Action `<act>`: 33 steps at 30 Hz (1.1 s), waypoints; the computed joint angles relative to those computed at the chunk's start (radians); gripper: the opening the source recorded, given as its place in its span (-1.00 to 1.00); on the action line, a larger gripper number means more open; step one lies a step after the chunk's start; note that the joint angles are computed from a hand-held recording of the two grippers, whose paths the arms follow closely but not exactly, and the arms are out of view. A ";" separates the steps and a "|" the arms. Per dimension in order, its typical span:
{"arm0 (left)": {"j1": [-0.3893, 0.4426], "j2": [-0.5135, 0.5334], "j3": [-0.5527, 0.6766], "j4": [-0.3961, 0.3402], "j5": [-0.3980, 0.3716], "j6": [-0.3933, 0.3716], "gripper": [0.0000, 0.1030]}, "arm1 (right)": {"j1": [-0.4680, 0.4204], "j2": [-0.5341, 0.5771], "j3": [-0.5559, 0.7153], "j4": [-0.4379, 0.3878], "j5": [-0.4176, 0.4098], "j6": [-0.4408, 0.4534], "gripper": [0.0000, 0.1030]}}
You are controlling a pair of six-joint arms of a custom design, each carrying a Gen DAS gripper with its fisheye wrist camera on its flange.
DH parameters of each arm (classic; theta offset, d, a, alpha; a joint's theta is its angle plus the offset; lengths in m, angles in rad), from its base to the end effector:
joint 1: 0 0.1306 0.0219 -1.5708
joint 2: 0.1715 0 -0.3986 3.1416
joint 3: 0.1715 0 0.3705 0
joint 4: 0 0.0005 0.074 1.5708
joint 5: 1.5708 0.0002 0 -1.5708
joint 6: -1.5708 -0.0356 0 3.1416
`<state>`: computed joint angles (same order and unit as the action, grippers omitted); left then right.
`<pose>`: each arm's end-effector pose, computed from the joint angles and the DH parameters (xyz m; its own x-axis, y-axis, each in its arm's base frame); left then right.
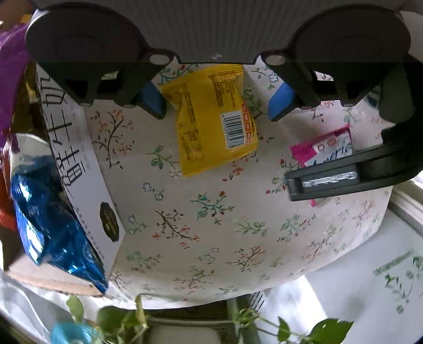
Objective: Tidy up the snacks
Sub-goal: 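Lower the left gripper onto the pink Ameria pack while the right gripper lowers onto the yellow pack, then close the left gripper on the pink pack while the right gripper closes on the yellow pack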
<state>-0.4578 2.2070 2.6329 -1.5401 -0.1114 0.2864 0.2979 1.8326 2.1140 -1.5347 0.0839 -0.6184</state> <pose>0.6253 -0.3043 0.4609 -0.8840 0.1226 -0.4511 0.1517 0.9880 -0.0289 0.5547 0.1667 0.4912 -0.8950 0.3295 -0.3005 0.3086 0.9441 0.1161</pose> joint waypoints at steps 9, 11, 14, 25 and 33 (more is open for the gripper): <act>-0.013 -0.067 -0.140 0.099 -0.040 -0.004 0.83 | 0.018 0.010 0.001 -0.004 0.070 0.057 0.49; -0.013 -0.088 -0.173 0.129 -0.034 -0.023 0.53 | 0.018 0.000 -0.011 0.010 0.076 0.069 0.26; -0.015 -0.108 -0.199 0.146 -0.030 -0.043 0.25 | 0.012 -0.006 -0.016 0.020 0.065 0.076 0.19; -0.001 -0.144 -0.242 0.181 0.004 -0.040 0.01 | -0.007 -0.038 -0.028 0.057 0.049 0.039 0.15; -0.005 -0.196 -0.303 0.245 -0.003 -0.075 0.01 | -0.009 -0.061 -0.034 0.085 0.060 0.035 0.15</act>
